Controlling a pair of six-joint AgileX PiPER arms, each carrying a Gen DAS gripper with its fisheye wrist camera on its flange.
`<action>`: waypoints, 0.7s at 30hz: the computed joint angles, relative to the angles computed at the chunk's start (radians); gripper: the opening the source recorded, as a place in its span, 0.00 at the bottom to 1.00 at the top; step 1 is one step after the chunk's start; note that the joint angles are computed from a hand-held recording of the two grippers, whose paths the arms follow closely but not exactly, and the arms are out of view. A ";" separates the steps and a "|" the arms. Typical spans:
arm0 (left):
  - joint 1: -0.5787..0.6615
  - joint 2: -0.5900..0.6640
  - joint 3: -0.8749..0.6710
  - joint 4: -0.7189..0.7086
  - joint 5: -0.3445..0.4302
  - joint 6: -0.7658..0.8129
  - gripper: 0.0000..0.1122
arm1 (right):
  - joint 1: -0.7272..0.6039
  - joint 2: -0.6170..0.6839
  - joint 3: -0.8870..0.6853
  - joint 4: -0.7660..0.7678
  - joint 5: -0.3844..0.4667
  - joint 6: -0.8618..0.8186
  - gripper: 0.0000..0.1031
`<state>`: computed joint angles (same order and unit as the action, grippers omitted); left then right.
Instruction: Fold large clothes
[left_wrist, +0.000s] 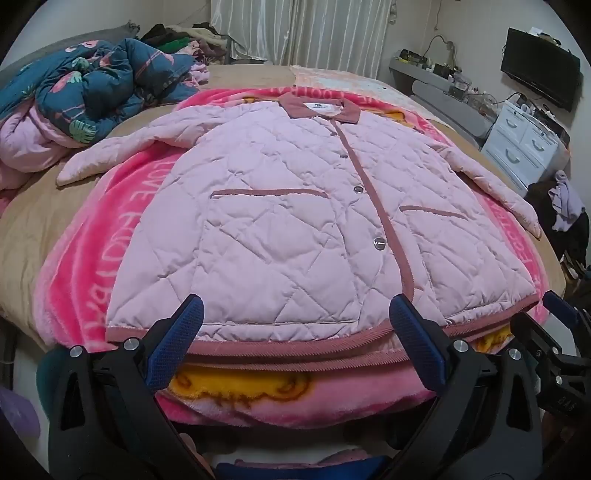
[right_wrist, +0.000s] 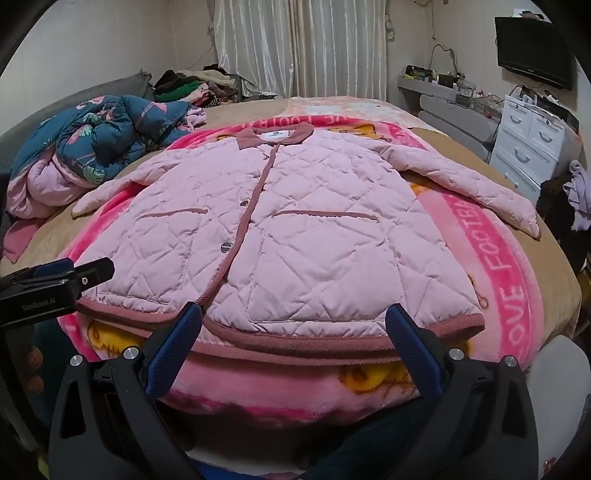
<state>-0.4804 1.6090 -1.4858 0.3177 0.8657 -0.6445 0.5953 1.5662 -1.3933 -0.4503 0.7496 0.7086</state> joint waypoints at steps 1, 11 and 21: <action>-0.002 -0.002 0.004 0.009 -0.004 -0.007 0.84 | -0.002 -0.004 0.004 0.005 -0.007 0.003 0.96; -0.003 0.000 0.000 0.009 0.002 -0.003 0.84 | 0.005 -0.007 0.012 -0.008 -0.008 0.014 0.96; -0.002 0.001 -0.003 0.006 0.006 0.002 0.84 | 0.017 -0.019 0.007 -0.014 0.009 0.019 0.96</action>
<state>-0.4824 1.6096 -1.4888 0.3240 0.8719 -0.6422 0.6119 1.5476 -1.3860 -0.4639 0.7586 0.7281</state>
